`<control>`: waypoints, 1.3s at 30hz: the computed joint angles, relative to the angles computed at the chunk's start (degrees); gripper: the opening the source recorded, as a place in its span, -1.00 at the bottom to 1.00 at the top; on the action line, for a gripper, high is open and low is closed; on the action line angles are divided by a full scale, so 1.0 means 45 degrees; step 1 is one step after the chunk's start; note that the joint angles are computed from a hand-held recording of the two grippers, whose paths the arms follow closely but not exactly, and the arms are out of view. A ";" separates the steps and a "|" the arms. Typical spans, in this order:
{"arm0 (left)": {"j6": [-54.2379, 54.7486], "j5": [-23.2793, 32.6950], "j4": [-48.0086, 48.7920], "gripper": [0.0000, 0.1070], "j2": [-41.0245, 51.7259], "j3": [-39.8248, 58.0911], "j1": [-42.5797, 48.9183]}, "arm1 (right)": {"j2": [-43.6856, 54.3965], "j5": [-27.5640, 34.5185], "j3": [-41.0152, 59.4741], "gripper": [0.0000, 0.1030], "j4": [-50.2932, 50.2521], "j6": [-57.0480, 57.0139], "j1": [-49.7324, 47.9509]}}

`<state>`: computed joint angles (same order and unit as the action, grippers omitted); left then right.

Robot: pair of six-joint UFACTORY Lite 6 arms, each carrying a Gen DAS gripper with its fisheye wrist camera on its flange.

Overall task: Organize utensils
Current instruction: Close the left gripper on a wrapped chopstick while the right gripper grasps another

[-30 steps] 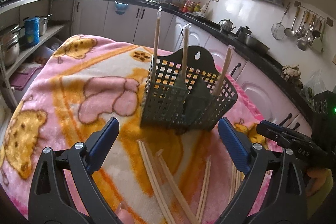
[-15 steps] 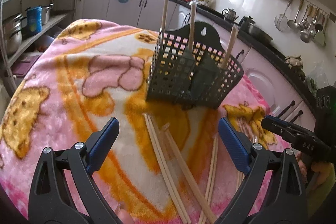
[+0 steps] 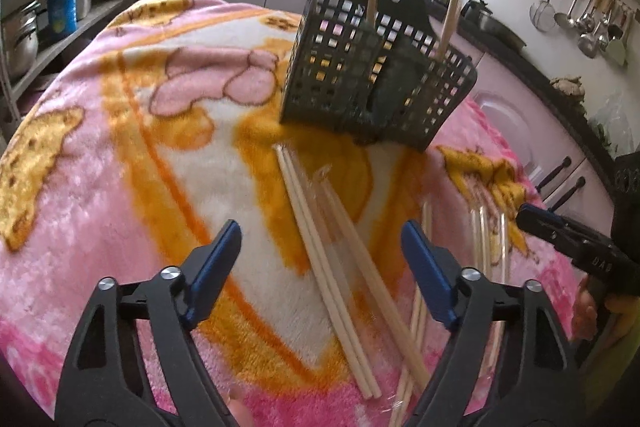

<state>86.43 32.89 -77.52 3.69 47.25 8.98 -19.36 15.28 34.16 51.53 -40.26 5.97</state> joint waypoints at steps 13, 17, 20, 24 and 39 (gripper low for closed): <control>0.0005 -0.0936 0.0236 -0.20 0.0867 0.0148 -0.0519 | 0.1761 0.0076 0.0237 -0.37 0.2210 -0.2422 -0.1099; -0.0047 -0.1171 0.0259 -0.24 0.0982 0.0203 -0.0658 | 0.2473 0.0058 0.0603 -0.43 0.2076 -0.2335 -0.1389; -0.0258 -0.1382 0.0415 -0.24 0.1120 0.0363 -0.0835 | 0.3105 0.0201 0.0995 -0.43 0.2091 -0.2409 -0.1647; -0.0499 -0.1660 0.0582 -0.24 0.1439 0.0697 -0.1074 | 0.3826 0.0245 0.1478 -0.44 0.1976 -0.2359 -0.1754; -0.2343 -0.2039 0.2092 -0.27 0.2805 0.2505 -0.1486 | 0.5527 0.1288 0.2821 -0.75 0.3965 -0.4777 -0.2596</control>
<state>75.89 23.71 -68.10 16.31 58.52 2.29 5.51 21.08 46.85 69.37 -61.76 -5.72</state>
